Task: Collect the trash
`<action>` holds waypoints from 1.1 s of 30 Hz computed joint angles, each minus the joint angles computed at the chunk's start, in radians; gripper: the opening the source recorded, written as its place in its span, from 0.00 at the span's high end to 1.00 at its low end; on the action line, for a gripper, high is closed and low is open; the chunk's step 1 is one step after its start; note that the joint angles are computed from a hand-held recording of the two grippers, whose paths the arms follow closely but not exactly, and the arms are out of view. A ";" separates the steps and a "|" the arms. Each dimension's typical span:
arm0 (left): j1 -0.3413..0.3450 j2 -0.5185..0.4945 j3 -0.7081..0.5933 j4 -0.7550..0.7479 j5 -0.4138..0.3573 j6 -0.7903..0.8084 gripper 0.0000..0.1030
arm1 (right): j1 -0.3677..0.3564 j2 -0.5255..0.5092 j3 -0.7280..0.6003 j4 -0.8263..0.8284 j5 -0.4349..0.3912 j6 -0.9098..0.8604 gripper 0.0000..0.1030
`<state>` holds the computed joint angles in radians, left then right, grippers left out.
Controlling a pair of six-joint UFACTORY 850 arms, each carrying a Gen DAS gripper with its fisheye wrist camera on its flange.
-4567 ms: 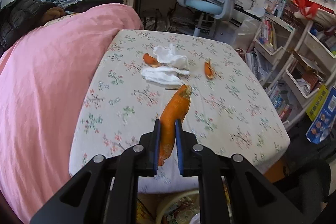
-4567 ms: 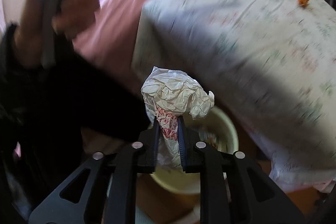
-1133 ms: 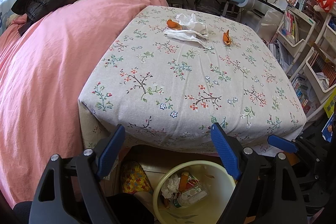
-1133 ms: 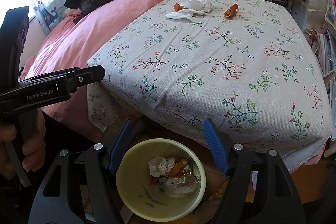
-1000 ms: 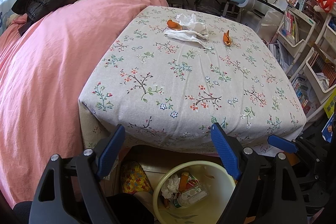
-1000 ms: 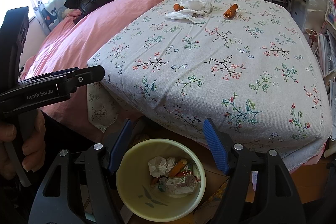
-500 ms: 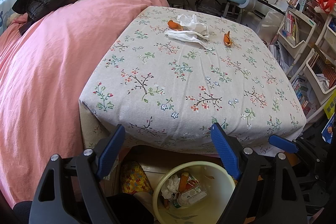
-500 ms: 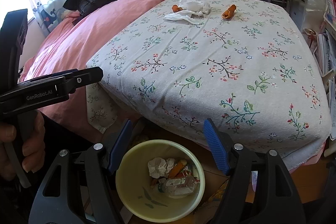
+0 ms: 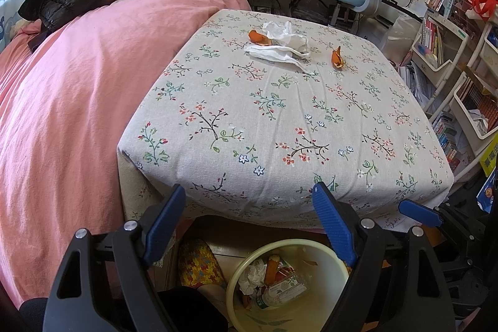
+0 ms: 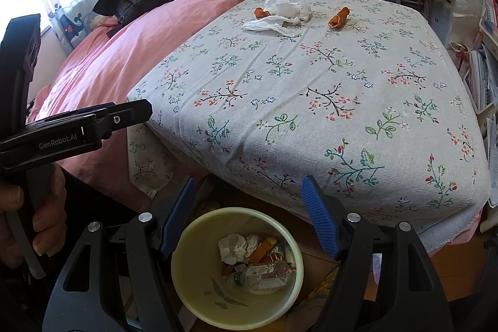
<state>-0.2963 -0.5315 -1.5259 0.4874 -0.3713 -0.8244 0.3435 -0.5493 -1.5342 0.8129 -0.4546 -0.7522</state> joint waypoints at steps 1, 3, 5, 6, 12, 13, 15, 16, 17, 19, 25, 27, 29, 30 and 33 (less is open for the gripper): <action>0.000 0.000 0.000 0.000 0.000 0.000 0.22 | 0.000 -0.001 -0.002 -0.001 0.000 0.002 0.34; 0.000 0.000 0.001 0.002 0.000 -0.001 0.22 | -0.001 -0.002 -0.004 -0.003 -0.001 0.002 0.34; 0.000 0.001 0.001 0.003 0.001 -0.003 0.22 | 0.000 0.000 -0.001 0.001 0.001 0.000 0.34; 0.000 0.001 0.001 0.004 0.001 -0.005 0.22 | 0.000 0.000 -0.001 0.000 0.002 0.001 0.34; 0.000 0.000 0.001 0.005 0.002 -0.005 0.22 | 0.000 0.000 -0.002 0.000 0.003 0.001 0.34; 0.000 0.000 0.001 0.005 0.002 -0.005 0.22 | -0.001 -0.001 -0.003 0.001 0.003 0.001 0.34; 0.001 0.001 0.002 0.006 0.003 -0.008 0.22 | -0.003 -0.004 -0.009 0.008 0.003 -0.001 0.34; 0.001 0.001 0.001 0.004 0.004 -0.007 0.22 | -0.007 -0.009 -0.017 0.021 0.000 -0.007 0.34; 0.002 0.000 -0.001 0.001 0.004 -0.006 0.22 | -0.008 -0.010 -0.020 0.027 0.001 -0.006 0.34; 0.006 -0.001 -0.004 -0.003 0.008 -0.008 0.22 | -0.014 -0.023 -0.044 0.035 0.001 0.007 0.34; 0.039 -0.033 -0.059 -0.206 0.016 0.137 0.22 | -0.034 -0.062 -0.129 0.049 0.004 0.071 0.34; 0.046 -0.059 -0.097 -0.239 0.001 0.161 0.22 | -0.043 -0.109 -0.223 -0.041 -0.019 0.156 0.34; 0.050 -0.082 -0.133 -0.255 -0.014 0.181 0.22 | -0.049 -0.171 -0.337 -0.133 -0.060 0.230 0.34; 0.054 -0.104 -0.168 -0.277 -0.027 0.205 0.22 | -0.055 -0.213 -0.412 -0.170 -0.094 0.265 0.34; 0.064 -0.159 -0.254 -0.332 -0.054 0.264 0.22 | -0.069 -0.329 -0.611 -0.235 -0.168 0.347 0.34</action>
